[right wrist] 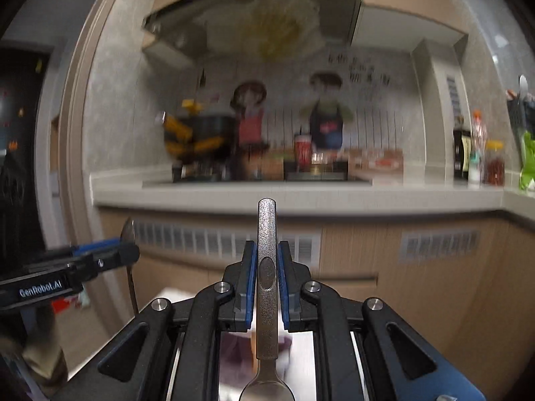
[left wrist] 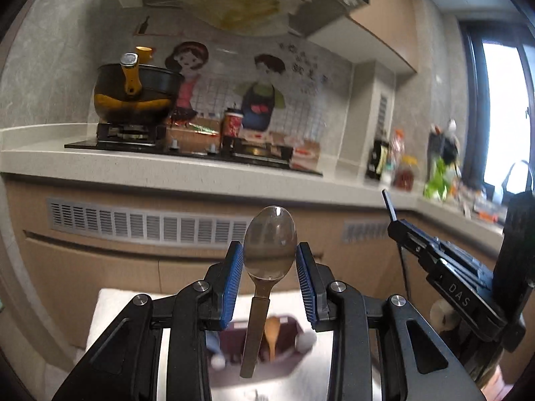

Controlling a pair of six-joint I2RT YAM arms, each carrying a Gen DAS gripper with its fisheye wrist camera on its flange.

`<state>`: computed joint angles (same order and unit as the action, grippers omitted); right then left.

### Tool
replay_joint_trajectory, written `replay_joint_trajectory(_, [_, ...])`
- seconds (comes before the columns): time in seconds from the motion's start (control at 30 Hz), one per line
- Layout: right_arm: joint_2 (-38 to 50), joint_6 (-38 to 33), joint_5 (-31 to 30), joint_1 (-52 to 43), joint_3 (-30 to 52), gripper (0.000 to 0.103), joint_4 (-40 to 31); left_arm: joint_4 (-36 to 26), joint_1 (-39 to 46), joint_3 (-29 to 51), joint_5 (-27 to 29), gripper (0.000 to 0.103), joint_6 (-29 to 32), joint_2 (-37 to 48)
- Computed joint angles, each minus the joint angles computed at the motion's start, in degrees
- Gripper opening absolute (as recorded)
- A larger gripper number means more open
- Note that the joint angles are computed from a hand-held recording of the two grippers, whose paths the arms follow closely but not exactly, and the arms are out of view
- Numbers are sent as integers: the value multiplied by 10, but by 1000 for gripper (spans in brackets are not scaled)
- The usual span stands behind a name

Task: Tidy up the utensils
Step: 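Lift both spoons over the maroon caddy, lower them in and open both tools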

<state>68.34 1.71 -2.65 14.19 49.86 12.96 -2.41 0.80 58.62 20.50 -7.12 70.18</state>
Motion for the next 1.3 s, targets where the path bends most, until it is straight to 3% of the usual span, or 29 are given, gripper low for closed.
replay_joint_trajectory(0.43, [242,41,13,8,117,11,83,38,26,116,54,34,-27,230])
replay_joint_trajectory(0.77, [373,54,42,13,164,11,135,83,27,124,63,34,-40,306])
replay_joint_trajectory(0.97, [420,53,52,18,169,12,176,95,22,120,50,34,-42,328])
replay_joint_trajectory(1.13, [432,57,41,18,165,13,167,90,19,108,42,36,-38,334])
replay_joint_trajectory(1.2, [424,49,33,16,157,24,151,80,19,103,42,41,-35,332])
replay_joint_trajectory(1.3, [395,43,24,9,124,28,135,75,20,86,40,46,-32,318])
